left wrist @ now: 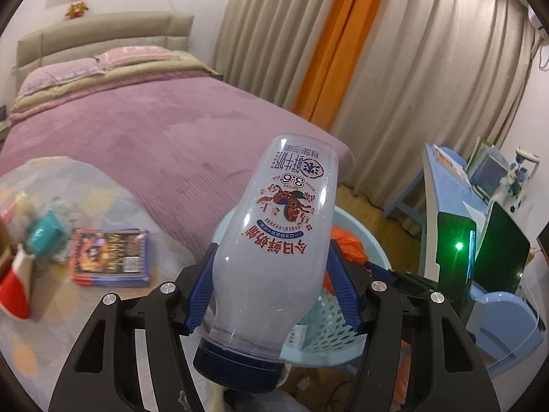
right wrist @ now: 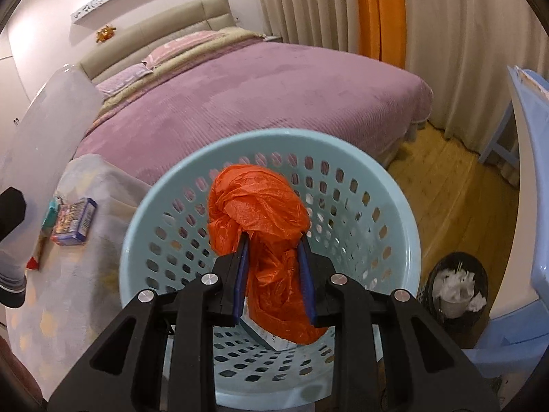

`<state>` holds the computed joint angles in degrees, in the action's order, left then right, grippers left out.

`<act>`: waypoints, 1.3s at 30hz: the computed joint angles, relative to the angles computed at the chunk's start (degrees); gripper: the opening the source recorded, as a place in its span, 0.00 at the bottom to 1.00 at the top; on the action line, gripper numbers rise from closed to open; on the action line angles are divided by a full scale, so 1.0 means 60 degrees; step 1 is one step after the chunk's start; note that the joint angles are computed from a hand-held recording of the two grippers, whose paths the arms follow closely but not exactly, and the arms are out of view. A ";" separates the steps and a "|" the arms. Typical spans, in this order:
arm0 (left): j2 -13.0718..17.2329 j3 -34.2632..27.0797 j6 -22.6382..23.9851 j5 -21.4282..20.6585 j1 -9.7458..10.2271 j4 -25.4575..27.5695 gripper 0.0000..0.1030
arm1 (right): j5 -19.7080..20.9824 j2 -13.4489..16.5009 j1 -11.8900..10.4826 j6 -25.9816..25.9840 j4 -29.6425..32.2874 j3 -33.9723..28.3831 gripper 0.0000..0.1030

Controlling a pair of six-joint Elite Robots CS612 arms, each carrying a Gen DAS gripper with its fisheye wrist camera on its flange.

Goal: Collect trash
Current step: 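Carry the bottle and orange bag over the wastebasket and release both, then grasp the orange soymilk cup with the left tool while the right tool grasps the red cup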

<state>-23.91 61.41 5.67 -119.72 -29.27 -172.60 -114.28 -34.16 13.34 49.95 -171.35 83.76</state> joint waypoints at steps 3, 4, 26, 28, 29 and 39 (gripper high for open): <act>0.0088 -0.0181 0.0046 0.0031 -0.0059 0.0296 0.58 | 0.0085 0.0003 -0.0043 0.0111 0.0133 0.0039 0.24; 0.0117 -0.0238 0.0044 -0.0006 -0.0071 0.0395 0.58 | 0.0164 -0.0003 -0.0059 0.0128 0.0112 0.0071 0.26; -0.0302 0.0674 -0.0241 -0.0313 0.0321 -0.0807 0.68 | 0.0208 -0.0257 0.0221 -0.0257 -0.0853 0.0323 0.53; -0.0401 0.0831 -0.0379 -0.0292 0.0408 -0.1149 0.68 | 0.0147 -0.0240 0.0316 -0.0491 -0.0934 0.0183 0.53; -0.0458 0.0943 -0.0489 -0.0257 0.0477 -0.1418 0.68 | 0.0123 -0.0231 0.0351 -0.0584 -0.0946 0.0119 0.53; -0.0760 0.1400 -0.1279 0.0479 0.1055 -0.2712 0.68 | 0.0232 0.0180 0.0793 -0.2003 -0.1064 -0.1139 0.53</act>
<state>-28.47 69.81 -2.00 -116.85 -22.94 -188.87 -112.89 -33.08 18.10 37.93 -177.73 76.92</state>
